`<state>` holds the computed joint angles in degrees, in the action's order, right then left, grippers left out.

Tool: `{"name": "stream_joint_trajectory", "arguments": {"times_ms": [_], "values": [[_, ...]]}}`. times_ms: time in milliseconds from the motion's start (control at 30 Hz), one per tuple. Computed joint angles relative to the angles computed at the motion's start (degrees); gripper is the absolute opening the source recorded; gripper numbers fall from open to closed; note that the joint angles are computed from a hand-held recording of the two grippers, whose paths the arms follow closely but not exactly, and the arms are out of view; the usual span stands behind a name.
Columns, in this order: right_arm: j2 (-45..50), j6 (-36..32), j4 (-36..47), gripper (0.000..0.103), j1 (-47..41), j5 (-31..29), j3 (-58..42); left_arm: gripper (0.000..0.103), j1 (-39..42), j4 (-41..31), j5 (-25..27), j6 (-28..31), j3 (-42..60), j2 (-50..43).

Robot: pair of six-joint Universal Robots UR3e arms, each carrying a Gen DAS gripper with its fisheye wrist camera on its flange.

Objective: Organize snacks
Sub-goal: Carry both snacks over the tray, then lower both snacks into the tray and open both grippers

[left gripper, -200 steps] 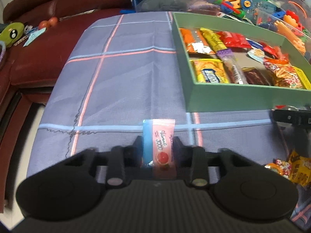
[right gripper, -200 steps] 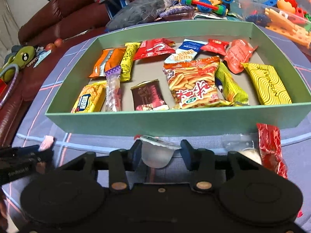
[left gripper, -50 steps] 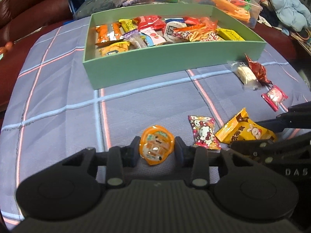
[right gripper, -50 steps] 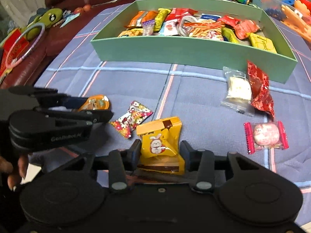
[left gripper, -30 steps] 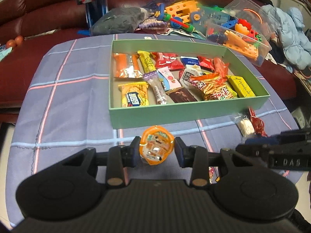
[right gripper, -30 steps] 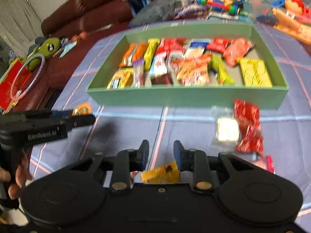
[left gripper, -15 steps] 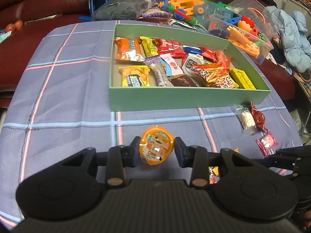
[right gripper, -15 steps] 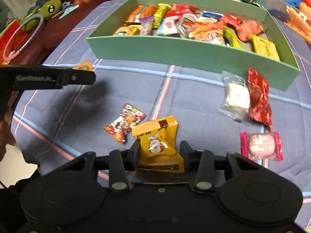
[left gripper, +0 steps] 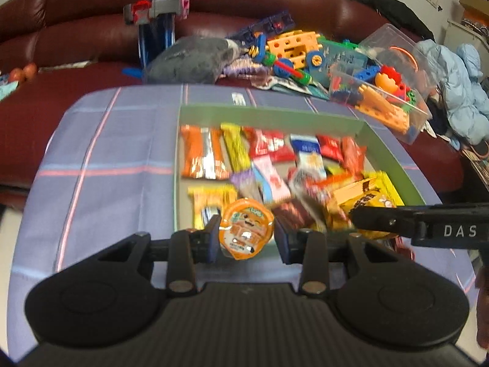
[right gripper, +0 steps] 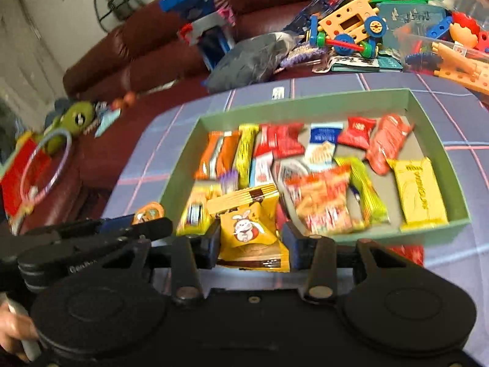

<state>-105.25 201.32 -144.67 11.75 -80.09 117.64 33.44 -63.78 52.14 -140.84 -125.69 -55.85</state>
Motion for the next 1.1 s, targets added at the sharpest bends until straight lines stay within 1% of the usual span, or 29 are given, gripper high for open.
{"name": "stream_joint_trajectory", "arguments": {"times_ms": [100,233,267,300,333,367,400,433,467,533,567,600,667,800,1100], "values": [[3.79,0.34,-1.79,0.042,-1.66,1.72,-2.32,0.036,-6.38,10.13,3.26,-6.83,3.01,-8.62],[8.01,0.98,-3.62,0.042,-2.09,3.0,-5.06,0.036,-11.67,17.63,6.78,-11.5,5.64,-15.72],[8.83,1.3,-4.08,0.045,-2.13,3.25,-5.54,0.037,-12.77,19.03,7.59,-12.4,6.22,-17.22],[9.52,1.82,-4.83,0.045,-2.19,3.54,-5.66,0.037,-13.59,20.43,8.28,-13.08,6.35,-18.35],[10.82,2.55,-6.0,0.05,-2.43,3.65,-5.97,0.037,-14.34,21.54,9.05,-13.73,6.51,-19.3],[11.79,2.99,-6.88,0.065,-2.97,4.31,-6.17,0.046,-15.05,22.7,9.92,-14.57,6.56,-20.09],[12.26,3.61,-7.72,0.074,-3.42,4.63,-6.04,0.056,-15.6,23.75,10.82,-15.39,6.39,-20.63],[12.17,4.13,-8.73,0.086,-3.54,4.21,-5.4,0.074,-15.84,24.88,11.39,-16.14,5.95,-20.79],[11.71,4.46,-9.8,0.088,-3.42,3.44,-4.48,0.087,-16.04,26.32,12.02,-16.84,5.3,-20.87],[10.65,4.09,-10.35,0.089,-3.67,2.82,-3.09,0.099,-16.43,28.52,13.62,-18.09,4.1,-20.71],[10.01,4.07,-10.27,0.089,-3.88,2.82,-2.39,0.101,-16.41,28.98,13.99,-18.33,3.67,-20.57],[9.48,4.2,-10.16,0.091,-4.04,2.63,-1.77,0.101,-16.35,28.7,14.19,-18.4,3.6,-20.45],[8.31,4.53,-10.05,0.103,-4.03,1.92,-0.66,0.103,-16.11,27.52,14.27,-18.26,3.53,-19.94],[5.43,4.42,-9.3,0.103,-4.0,1.0,1.12,0.103,-15.93,25.77,14.37,-17.82,2.7,-17.78],[-4.25,3.84,-3.47,0.103,-4.5,0.18,4.17,0.103,-15.7,18.83,13.22,-15.87,1.37,-9.3]]}}
